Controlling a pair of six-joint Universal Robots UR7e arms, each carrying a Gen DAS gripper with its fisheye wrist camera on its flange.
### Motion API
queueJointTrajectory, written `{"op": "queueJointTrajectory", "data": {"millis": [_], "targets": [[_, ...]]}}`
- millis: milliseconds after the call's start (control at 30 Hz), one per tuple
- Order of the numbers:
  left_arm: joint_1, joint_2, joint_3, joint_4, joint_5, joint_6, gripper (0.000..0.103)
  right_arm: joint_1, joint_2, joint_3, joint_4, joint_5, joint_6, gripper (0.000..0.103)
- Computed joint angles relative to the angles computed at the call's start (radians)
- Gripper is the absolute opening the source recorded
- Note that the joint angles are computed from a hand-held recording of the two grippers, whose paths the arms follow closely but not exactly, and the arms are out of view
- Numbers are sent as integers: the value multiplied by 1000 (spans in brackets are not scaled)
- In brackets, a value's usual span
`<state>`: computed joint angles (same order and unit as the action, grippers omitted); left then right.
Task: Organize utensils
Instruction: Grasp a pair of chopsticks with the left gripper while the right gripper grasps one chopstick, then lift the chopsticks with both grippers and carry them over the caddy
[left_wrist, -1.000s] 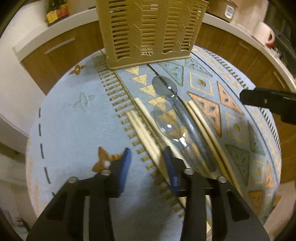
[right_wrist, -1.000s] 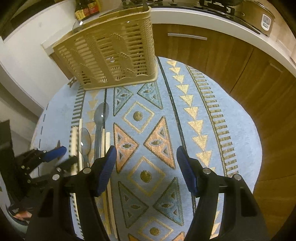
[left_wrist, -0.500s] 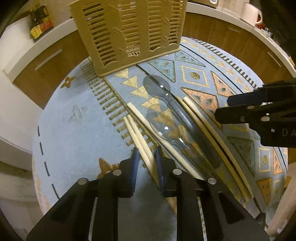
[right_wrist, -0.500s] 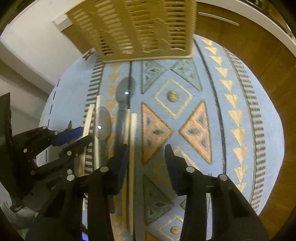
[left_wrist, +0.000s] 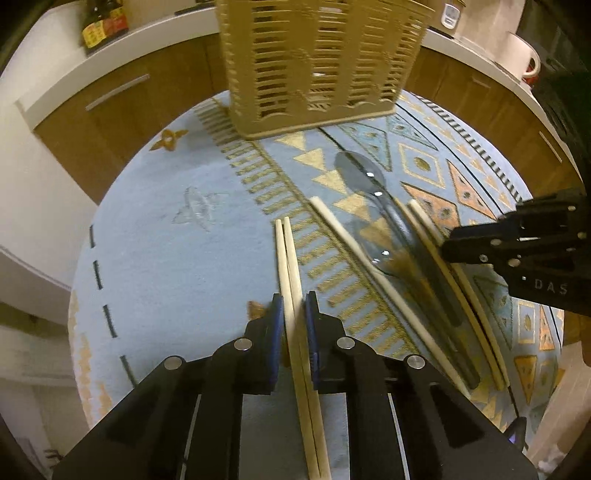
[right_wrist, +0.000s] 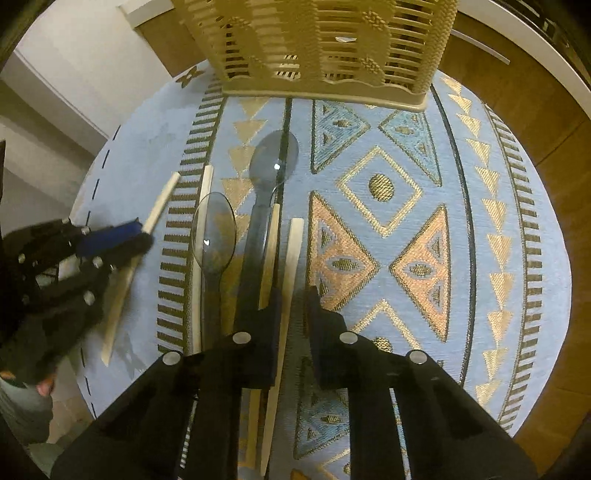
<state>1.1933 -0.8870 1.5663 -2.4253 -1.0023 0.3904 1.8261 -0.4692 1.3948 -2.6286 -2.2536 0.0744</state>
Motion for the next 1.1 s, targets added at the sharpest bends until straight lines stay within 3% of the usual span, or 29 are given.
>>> {"op": "queueJointTrajectory", "data": {"millis": [233,367,433,467,567,667,900,1000,1100], "targets": [[9,0,-31,66,2,4,13,17,24,-58,135,-53,47,12],[7,9,-75,180,1,18,19,27,47,-109,221,-83,53,12],[4,25,-114,252,12,30,18,28,50,-116,233,-88,50,11],[2,30,-125,272,19,29,14,30,59,-125,234,-93,51,6],[-8,37,-124,278,61,63,12,21,43,-103,202,-67,51,5],[-10,31,-108,250,60,61,10,10,-2,-31,101,-31,15,5],[2,-43,-50,97,-121,38,9,33,-78,113,-198,31,-129,5],[-10,-89,12,-34,-181,76,9,56,-100,194,-408,52,-218,5],[-18,-138,58,-117,-246,98,9,62,-123,258,-568,102,-243,5]]}}
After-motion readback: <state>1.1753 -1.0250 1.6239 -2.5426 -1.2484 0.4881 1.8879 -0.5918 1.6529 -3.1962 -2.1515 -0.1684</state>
